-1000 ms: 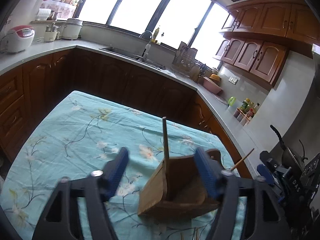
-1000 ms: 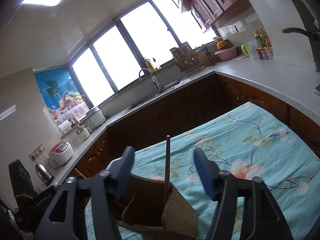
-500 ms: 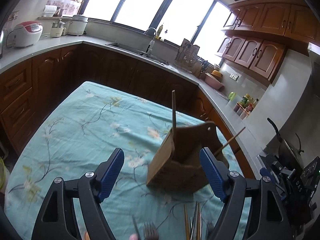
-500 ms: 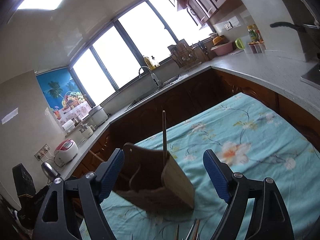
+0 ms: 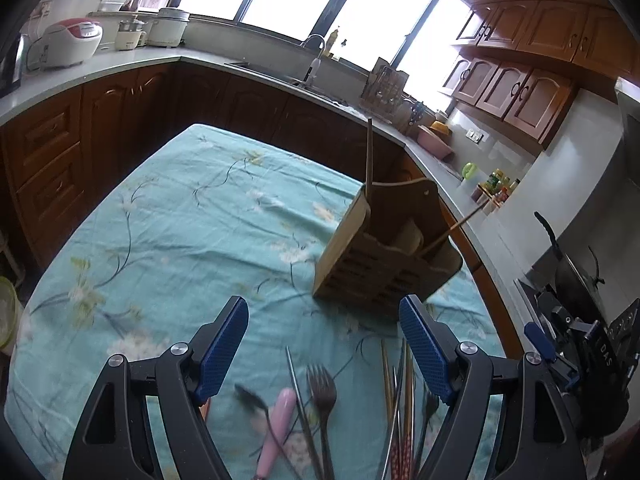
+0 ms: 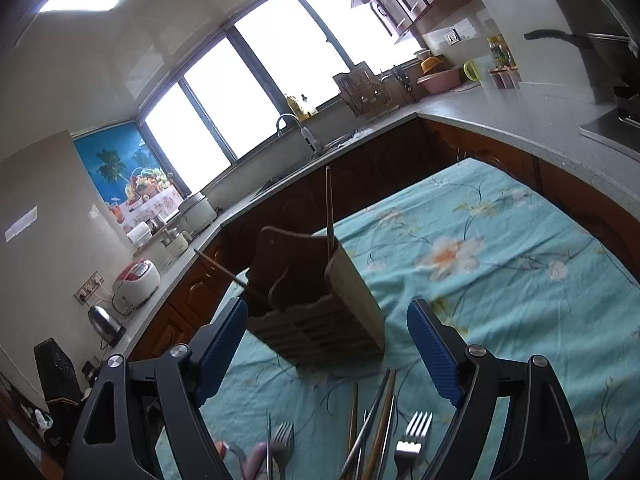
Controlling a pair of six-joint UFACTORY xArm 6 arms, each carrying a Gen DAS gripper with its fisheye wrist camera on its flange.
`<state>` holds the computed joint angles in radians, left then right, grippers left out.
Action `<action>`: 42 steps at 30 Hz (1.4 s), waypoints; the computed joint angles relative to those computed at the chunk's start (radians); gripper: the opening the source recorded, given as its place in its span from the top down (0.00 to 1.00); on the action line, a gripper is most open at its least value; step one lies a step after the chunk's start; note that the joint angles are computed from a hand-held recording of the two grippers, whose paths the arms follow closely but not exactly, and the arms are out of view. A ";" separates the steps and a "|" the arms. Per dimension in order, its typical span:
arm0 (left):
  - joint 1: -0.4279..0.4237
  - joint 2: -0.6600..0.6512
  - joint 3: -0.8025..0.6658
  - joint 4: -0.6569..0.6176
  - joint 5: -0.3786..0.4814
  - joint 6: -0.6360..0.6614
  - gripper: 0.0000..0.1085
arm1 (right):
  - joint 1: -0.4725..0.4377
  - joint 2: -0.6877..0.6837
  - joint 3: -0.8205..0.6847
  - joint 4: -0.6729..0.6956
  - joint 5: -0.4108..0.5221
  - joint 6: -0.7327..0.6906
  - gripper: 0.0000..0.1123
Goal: Organize utensils
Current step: 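Withdraw both tools from the holder back over the loose utensils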
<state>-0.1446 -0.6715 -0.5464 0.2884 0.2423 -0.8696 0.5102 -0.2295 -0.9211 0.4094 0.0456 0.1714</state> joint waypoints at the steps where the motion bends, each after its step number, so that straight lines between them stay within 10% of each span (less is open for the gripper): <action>1: -0.005 -0.016 0.007 0.002 0.013 -0.003 0.28 | 0.001 -0.012 0.012 -0.007 0.005 0.007 0.25; 22: -0.160 -0.183 0.055 0.277 0.252 -0.212 0.28 | -0.031 -0.227 0.241 -0.661 0.099 0.467 0.25; 42: -0.196 0.021 -0.081 0.163 0.367 -0.062 0.28 | 0.004 -0.216 0.260 -0.579 0.223 0.375 0.25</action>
<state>-0.3402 -0.6505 -0.6275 0.4513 0.6098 -0.9318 0.5139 -0.4453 -0.6607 -0.1691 0.2690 0.5460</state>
